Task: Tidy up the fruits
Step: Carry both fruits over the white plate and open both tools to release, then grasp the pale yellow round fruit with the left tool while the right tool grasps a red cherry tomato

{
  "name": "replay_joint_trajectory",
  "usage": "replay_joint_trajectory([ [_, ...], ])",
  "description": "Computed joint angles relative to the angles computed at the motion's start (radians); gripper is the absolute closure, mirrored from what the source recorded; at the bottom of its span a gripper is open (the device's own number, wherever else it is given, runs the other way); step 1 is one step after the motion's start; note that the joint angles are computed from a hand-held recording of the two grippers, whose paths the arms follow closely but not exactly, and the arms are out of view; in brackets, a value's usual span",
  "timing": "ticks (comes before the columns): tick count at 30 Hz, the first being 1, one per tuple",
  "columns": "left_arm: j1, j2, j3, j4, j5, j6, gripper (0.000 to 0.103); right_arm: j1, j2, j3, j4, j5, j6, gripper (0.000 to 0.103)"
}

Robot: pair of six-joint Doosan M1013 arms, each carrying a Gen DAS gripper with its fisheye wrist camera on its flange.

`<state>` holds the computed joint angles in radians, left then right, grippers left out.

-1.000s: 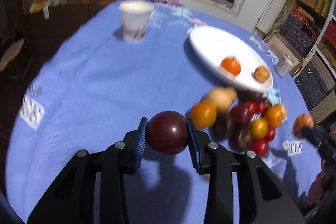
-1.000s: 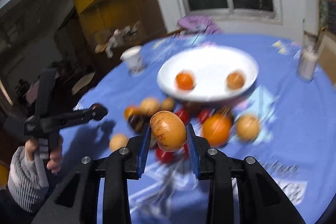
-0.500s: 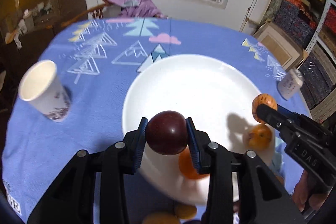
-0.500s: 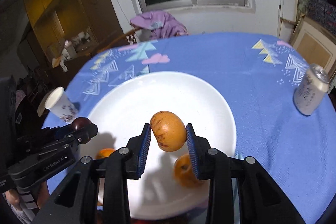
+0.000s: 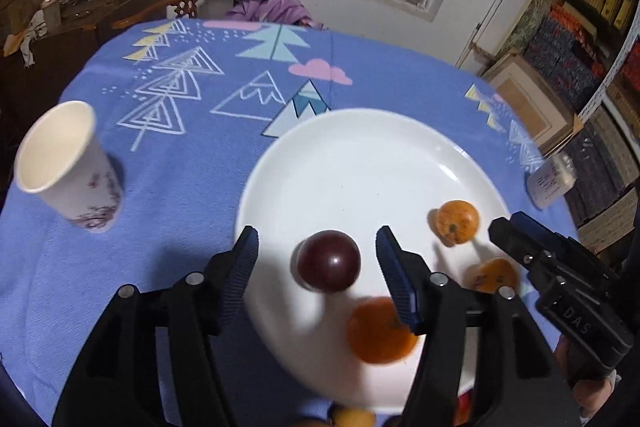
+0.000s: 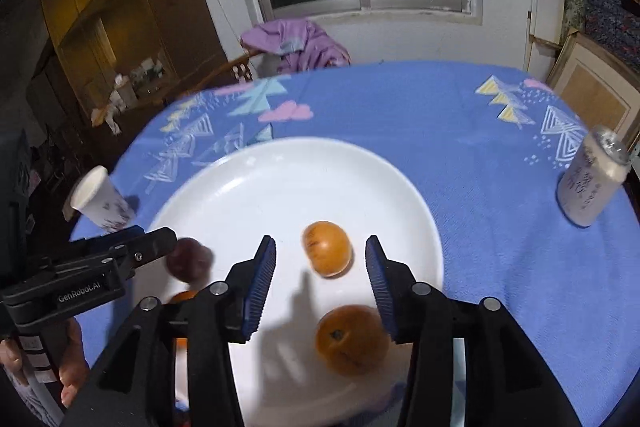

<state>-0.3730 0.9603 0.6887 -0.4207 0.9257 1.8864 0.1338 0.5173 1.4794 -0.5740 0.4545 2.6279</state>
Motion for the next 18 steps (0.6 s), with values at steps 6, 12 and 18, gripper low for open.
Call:
replay_joint_trajectory([
  [6,0.038,-0.174,0.283,-0.023,-0.193,0.092,0.035,0.065,-0.126,0.146,-0.365,-0.053,0.365,0.035],
  [12,0.083,-0.31,0.566,-0.12,-0.298,0.247,0.035,0.131,-0.214,0.334,-0.76,-0.043,0.873,0.035],
  [18,0.101,-0.371,0.739,-0.2,-0.326,0.387,0.035,0.129,-0.246,0.451,-0.978,-0.112,1.257,0.034],
])
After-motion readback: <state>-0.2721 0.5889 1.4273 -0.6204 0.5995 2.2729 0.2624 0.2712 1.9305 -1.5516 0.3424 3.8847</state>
